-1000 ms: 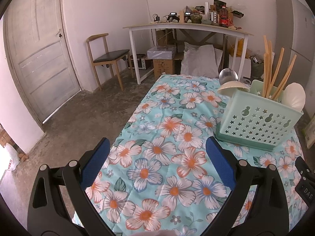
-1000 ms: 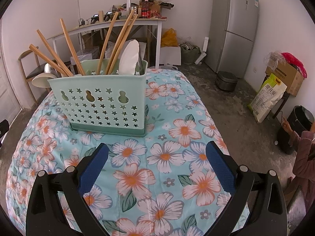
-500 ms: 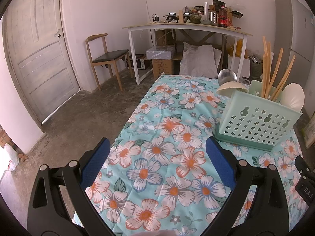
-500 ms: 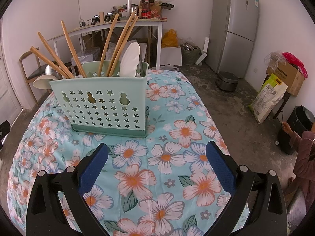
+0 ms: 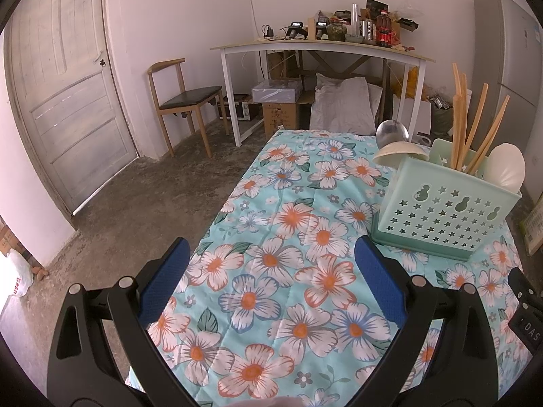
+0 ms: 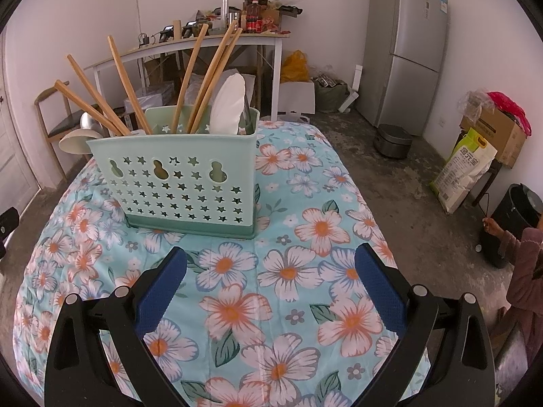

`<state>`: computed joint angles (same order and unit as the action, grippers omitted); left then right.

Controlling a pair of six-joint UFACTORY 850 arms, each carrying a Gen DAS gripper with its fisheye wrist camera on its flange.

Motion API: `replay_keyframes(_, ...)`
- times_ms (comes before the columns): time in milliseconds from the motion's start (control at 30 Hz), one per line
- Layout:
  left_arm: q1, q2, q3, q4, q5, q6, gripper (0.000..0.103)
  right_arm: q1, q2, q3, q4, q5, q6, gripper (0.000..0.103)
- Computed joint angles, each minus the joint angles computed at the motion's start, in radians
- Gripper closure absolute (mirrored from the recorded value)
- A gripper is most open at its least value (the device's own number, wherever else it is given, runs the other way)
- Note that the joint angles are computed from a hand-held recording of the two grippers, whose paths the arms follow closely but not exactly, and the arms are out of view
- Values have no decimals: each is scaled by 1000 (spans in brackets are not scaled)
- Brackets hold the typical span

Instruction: Organize utensils

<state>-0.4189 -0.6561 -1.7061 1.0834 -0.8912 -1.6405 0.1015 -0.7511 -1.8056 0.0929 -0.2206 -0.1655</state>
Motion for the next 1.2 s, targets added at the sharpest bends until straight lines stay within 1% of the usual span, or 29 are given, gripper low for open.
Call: replay_keyframes(1200, 4, 3, 3, -4, 6, 5, 9, 0, 1, -2, 26, -7, -27, 7)
